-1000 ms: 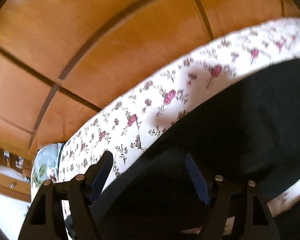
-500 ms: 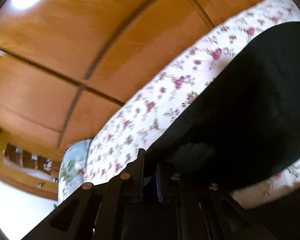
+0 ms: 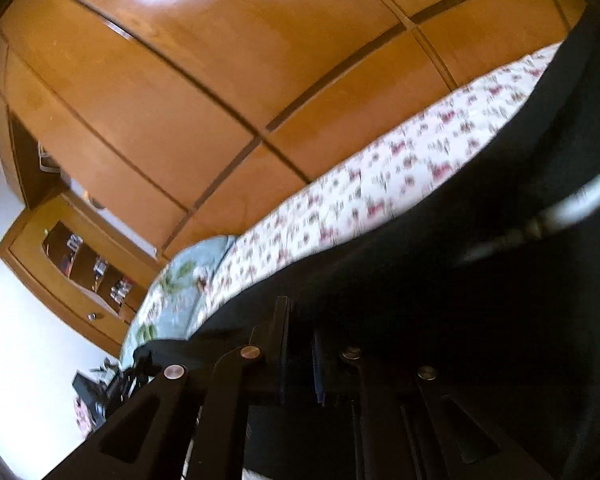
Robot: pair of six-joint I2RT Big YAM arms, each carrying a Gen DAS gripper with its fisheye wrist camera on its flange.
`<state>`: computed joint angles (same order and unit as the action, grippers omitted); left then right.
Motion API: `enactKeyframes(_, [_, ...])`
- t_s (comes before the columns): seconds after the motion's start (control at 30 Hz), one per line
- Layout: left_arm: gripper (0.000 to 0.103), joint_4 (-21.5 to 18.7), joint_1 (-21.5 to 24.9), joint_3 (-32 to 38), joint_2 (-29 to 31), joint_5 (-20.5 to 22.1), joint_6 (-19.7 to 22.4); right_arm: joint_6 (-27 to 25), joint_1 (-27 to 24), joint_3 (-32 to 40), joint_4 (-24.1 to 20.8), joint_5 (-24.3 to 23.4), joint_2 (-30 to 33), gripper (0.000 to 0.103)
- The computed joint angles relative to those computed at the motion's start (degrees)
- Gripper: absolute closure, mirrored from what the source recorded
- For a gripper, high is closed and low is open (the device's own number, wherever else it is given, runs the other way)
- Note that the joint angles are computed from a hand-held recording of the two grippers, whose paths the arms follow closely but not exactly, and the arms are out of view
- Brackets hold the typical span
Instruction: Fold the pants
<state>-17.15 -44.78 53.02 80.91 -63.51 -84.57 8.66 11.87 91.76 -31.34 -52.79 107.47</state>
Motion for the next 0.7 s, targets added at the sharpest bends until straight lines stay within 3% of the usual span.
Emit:
enactKeyframes(0.07, [0.090, -4.56, -1.35, -0.37, 0.65, -0.22, -7.38, -2.09, 0.00, -3.22, -0.28, 0.40, -0.68, 0.093])
enactKeyframes(0.17, [0.085, -6.86, -3.05, -1.14, 1.35, -0.21, -13.81, -6.99, 0.44, -5.13, -3.09, 2.60, 0.11, 0.093])
enactKeyframes(0.27, [0.064, -8.60, -4.97, -1.50, 2.13, -1.27, -19.98, -7.66, 0.81, -5.64, -2.84, 4.18, 1.60, 0.094])
enactKeyframes(0.33, [0.058, -8.07, -6.39, -2.08, 2.20, -1.33, -23.33, -7.89, 0.55, -5.99, -1.70, 3.98, 1.43, 0.094])
enactKeyframes(0.47, [0.045, 2.46, -8.60, -5.27, 1.37, -0.37, -22.98, -8.48, 0.56, -6.30, -0.53, 4.05, 1.42, 0.094])
enactKeyframes(0.5, [0.043, 7.06, -9.33, -6.24, 1.37, -0.85, -21.72, -8.66, 0.52, -6.47, -0.19, 3.98, 1.36, 0.094])
enactKeyframes(0.57, [0.034, 11.84, -9.96, -6.78, 1.47, -1.16, -20.26, -9.12, 0.61, -7.05, 0.55, 4.27, 1.08, 0.094])
enactKeyframes(0.63, [0.031, 19.10, -9.44, -7.76, 1.46, 0.00, -15.95, -9.00, 0.75, -7.69, 1.27, 4.41, 0.66, 0.094])
enactKeyframes(0.7, [0.028, 19.14, -7.84, -7.54, 1.47, 2.59, -17.32, -8.98, 0.76, -8.21, 1.63, 4.37, 0.36, 0.095])
